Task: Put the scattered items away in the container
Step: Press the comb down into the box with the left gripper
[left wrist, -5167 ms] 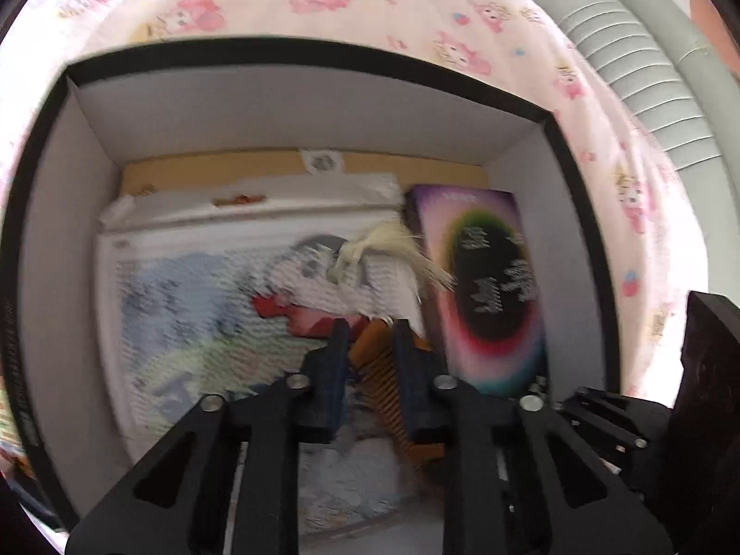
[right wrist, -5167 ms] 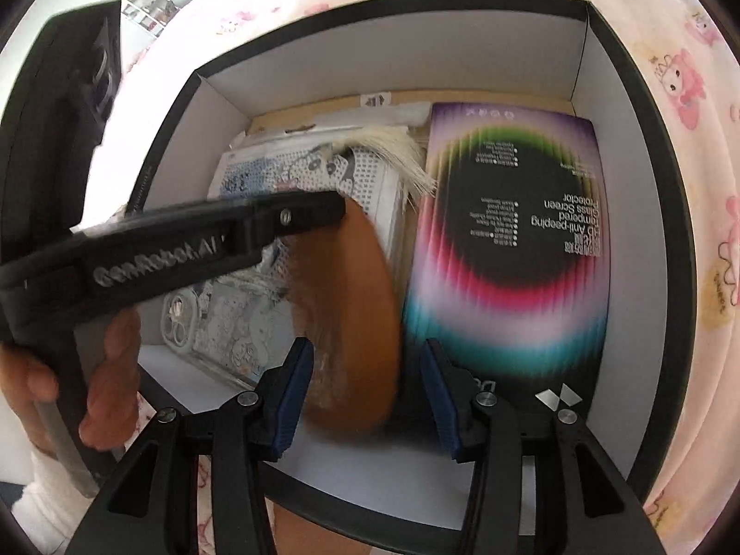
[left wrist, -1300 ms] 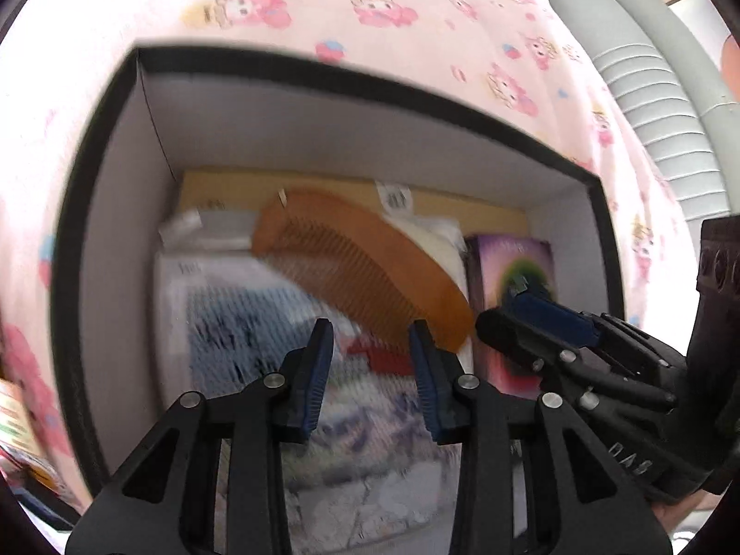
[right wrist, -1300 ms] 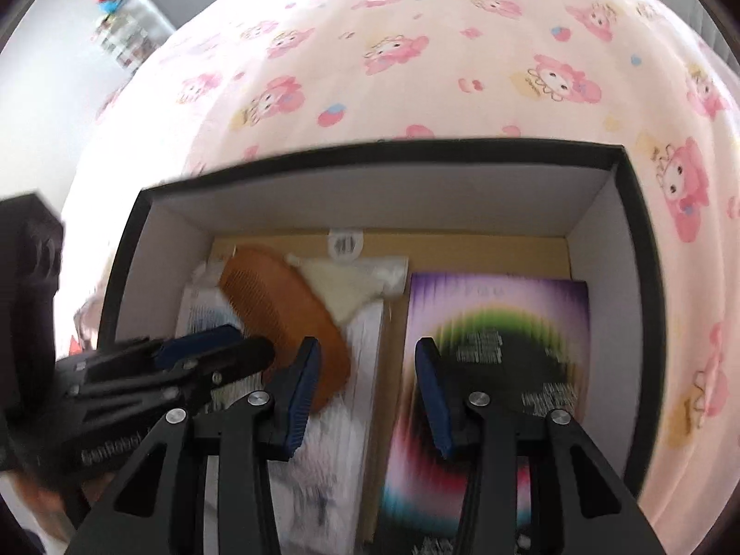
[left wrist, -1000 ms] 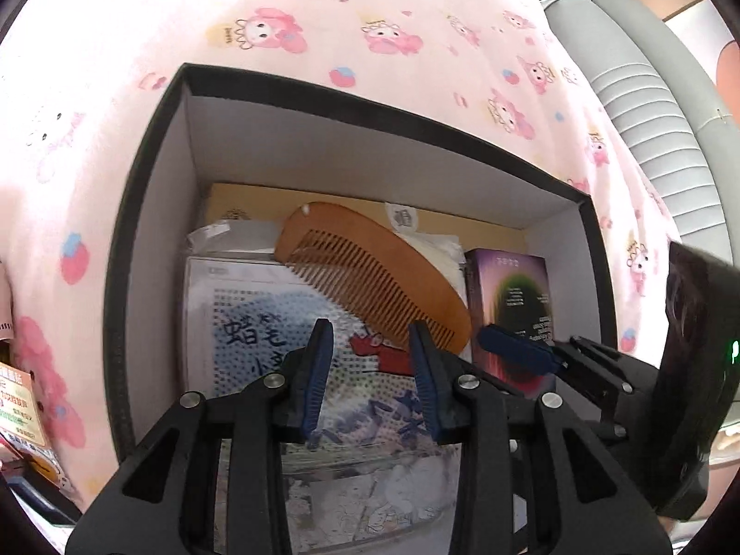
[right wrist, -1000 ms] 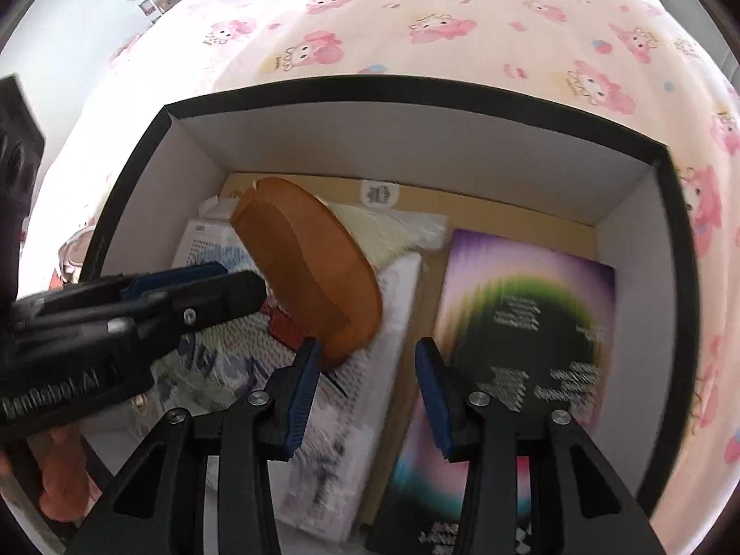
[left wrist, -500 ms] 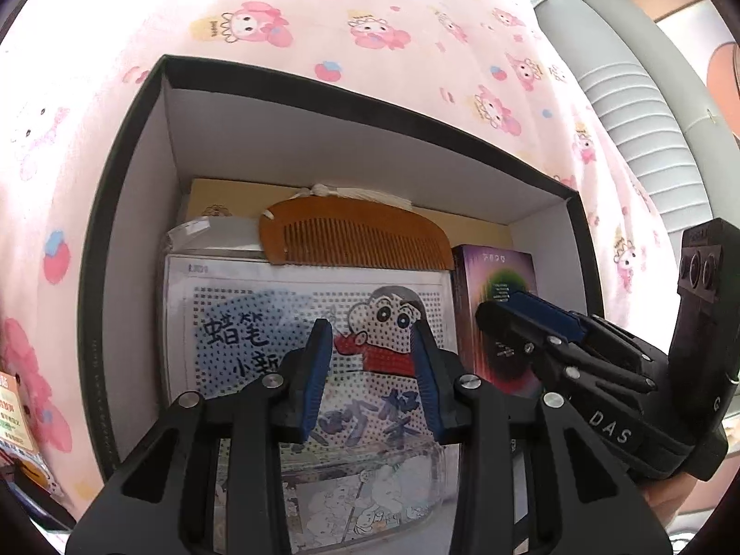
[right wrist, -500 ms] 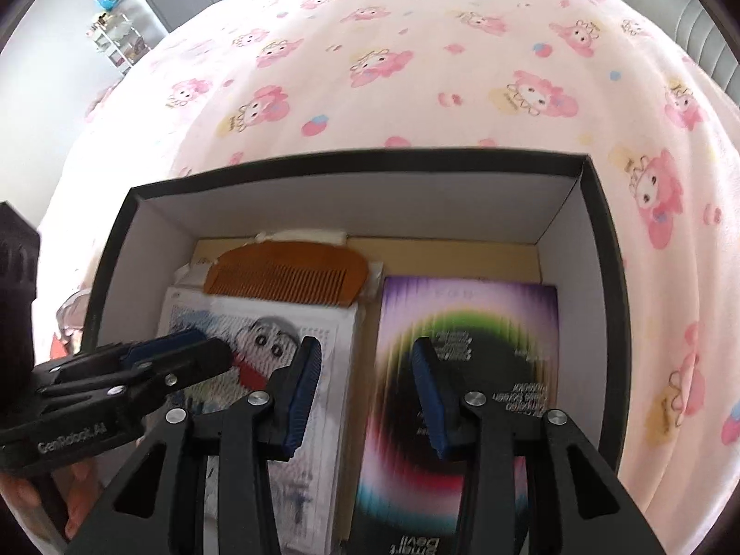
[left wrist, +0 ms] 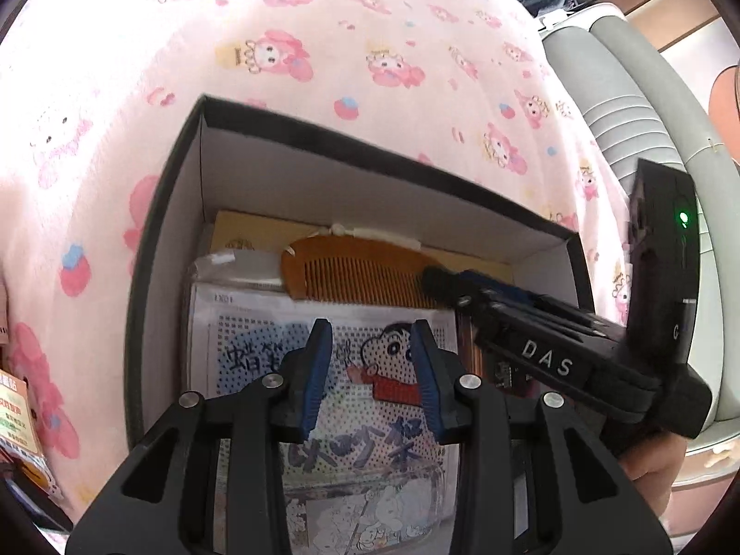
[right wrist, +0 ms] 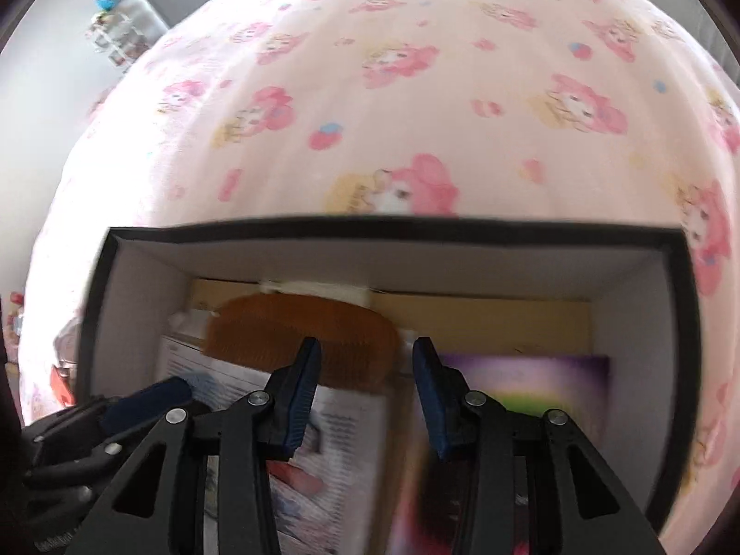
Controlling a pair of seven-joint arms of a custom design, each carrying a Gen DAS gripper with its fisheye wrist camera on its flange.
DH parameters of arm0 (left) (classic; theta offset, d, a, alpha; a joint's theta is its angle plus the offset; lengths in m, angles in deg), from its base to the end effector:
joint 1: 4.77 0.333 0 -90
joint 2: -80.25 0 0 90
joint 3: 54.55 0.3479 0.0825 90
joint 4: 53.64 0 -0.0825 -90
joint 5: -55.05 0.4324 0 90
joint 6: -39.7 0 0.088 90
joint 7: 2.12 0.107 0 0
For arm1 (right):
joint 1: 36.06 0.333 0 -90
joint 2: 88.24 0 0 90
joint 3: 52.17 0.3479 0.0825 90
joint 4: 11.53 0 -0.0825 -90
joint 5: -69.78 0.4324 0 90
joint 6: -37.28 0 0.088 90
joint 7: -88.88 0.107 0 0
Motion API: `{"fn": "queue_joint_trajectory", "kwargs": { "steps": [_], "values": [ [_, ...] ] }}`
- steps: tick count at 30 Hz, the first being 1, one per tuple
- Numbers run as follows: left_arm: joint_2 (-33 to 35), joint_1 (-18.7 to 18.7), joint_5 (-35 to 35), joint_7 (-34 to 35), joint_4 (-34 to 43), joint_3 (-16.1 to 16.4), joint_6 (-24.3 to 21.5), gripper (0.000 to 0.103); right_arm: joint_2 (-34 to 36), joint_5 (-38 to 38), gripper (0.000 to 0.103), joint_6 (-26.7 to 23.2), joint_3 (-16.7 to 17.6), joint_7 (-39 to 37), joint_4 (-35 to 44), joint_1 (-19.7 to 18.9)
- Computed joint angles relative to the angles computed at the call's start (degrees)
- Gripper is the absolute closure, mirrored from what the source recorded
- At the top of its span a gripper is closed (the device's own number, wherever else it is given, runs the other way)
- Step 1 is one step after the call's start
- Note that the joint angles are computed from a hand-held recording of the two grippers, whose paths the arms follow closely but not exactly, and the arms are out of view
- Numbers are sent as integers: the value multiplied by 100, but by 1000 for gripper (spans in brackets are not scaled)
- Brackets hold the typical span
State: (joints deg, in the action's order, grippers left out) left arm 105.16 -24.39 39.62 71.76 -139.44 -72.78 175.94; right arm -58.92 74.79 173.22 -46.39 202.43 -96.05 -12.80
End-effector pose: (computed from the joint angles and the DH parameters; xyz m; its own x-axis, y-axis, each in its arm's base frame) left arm 0.6381 -0.4449 0.4938 -0.2163 -0.8556 0.4703 -0.9571 0.0908 -0.2750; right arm 0.6998 0.3724 0.4323 0.0618 -0.9617 -0.2669 -0.9569 0.0189 -0.2896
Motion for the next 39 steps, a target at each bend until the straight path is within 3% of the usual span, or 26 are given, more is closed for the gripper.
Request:
{"fn": "queue_joint_trajectory", "kwargs": {
  "steps": [2, 5, 8, 10, 13, 16, 20, 26, 29, 36, 39],
  "values": [
    [4, 2, 9, 22, 2, 3, 21, 69, 142, 567, 66, 126, 315, -458, 93, -237],
    [28, 42, -50, 174, 29, -41, 9, 68, 93, 383, 66, 177, 140, -370, 49, -74],
    [199, 52, -150, 368, 230, -121, -138, 68, -344, 267, 66, 552, -23, -42, -461, -18],
    [488, 72, -363, 531, 630, -232, -376, 69, -815, -131, 66, 779, -252, 538, -979, 151],
    [969, -70, -442, 680, 1422, -309, -743, 69, -1267, -480, 66, 764, -293, 1033, -1423, 148],
    [1475, -476, 4, 587, 2332, -127, -1200, 73, -1489, -1055, 66, 776, -385, 1568, -1672, 192],
    [2117, -640, -48, 549, 3201, -180, -1688, 75, -1387, -1880, 66, 526, -463, 2158, -1531, 219],
    [2289, -1034, 767, -11, 3628, 348, -2079, 76, -1095, -1317, 66, 544, -184, 1619, -1314, -57],
    [2063, -993, 990, -176, 3267, 411, -1873, 77, -943, -1256, 66, 448, -188, 1493, -1139, -12],
    [1374, -538, 671, -126, 2023, 165, -824, 76, -648, -1314, 66, 102, -247, 1436, -803, 105],
    [1097, -476, 641, -393, 1615, 222, -334, 76, -378, -1161, 66, -108, -203, 1250, -431, 69]
  ]
}}
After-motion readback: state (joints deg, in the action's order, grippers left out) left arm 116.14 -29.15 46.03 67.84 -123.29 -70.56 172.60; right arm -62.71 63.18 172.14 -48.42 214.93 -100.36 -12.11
